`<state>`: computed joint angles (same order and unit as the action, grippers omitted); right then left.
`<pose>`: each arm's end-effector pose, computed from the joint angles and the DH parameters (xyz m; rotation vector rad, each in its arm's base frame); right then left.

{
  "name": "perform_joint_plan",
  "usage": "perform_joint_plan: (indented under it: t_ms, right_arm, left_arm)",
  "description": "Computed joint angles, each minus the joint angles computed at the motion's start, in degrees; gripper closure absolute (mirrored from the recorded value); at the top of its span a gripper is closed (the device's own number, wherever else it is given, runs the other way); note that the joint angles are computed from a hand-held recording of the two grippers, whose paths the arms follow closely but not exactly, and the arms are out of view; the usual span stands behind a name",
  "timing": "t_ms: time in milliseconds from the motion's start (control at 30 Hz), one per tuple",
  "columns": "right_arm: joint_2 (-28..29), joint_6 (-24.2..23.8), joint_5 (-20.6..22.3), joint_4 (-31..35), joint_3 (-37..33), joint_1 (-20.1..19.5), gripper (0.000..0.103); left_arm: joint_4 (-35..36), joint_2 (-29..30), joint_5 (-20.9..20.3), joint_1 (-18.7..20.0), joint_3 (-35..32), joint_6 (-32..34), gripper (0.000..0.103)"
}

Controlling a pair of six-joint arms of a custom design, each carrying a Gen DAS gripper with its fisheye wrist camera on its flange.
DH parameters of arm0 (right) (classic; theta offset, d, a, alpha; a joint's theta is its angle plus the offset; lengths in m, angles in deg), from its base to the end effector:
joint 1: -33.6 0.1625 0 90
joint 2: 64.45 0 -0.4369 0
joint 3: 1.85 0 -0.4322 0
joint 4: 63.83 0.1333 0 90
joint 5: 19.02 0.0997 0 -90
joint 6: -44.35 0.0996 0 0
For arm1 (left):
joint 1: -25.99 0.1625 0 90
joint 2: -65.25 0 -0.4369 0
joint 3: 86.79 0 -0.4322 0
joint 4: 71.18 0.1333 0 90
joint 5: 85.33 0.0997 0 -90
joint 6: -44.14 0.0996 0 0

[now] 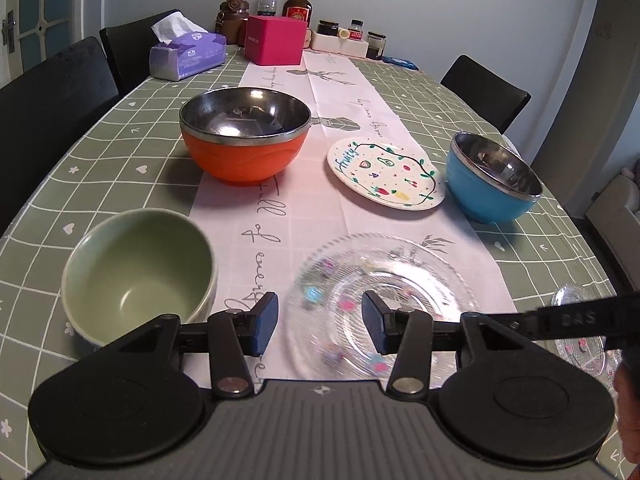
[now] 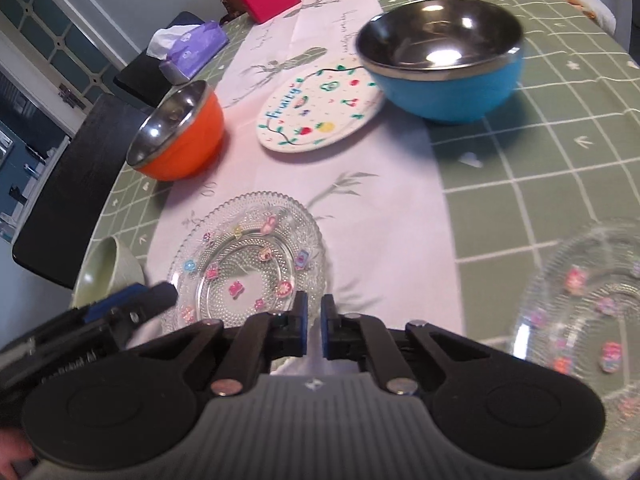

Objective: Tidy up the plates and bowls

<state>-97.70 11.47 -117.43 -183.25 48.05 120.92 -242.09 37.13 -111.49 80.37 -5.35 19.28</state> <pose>0.0766 -0.9030 0.2042 0.7386 -2.8296 0.2460 -0.2571 -0.7412 0.0291 -0.1254 2.1651 -1.1273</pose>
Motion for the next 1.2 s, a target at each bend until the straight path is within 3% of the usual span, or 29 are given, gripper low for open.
perform_joint_plan:
  t_ms: [167,333,400,433,500,633,833,967,1200]
  right_arm:
    - [-0.47,-1.81,-0.26,-0.38,-0.5,-0.71,0.1]
    - [0.0,0.2,0.2,0.49,-1.45,-1.0,0.091]
    - [-0.05,0.88,0.47,0.47,-1.43,-1.12,0.079]
    - [-0.05,1.04,0.57,0.52,-1.44,-1.17,0.078]
    - [0.01,1.21,0.68,0.62,-1.51,-1.2,0.078]
    - [-0.09,1.35,1.39,0.78,-1.43,-1.35,0.078]
    - [-0.05,1.43,2.21,1.33,-1.45,-1.47,0.078]
    - [0.27,1.86,2.58,2.07,-1.83,-1.62,0.086]
    - [1.18,4.84,4.42,3.93,-3.61,-2.2,0.093]
  left_arm:
    - [-0.8,0.31,-1.68,0.58,-0.13,-0.42,0.046]
    - [-1.32,-0.22,-5.39,1.78,0.52,-3.6,0.046]
    - [-0.83,-0.57,-6.92,2.33,0.73,-5.79,0.048]
    - [-2.15,-0.36,-7.02,2.41,0.76,-5.2,0.05]
    - [-2.41,0.0,-6.91,2.5,0.26,-4.51,0.052]
    - [0.34,-0.27,-5.92,2.31,0.13,-6.08,0.066]
    - [3.21,-2.65,-10.51,2.49,2.24,-10.34,0.076]
    - [1.54,-2.44,-11.27,2.8,2.15,-9.87,0.085]
    - [1.03,-2.15,-10.81,2.7,1.95,-9.38,0.087]
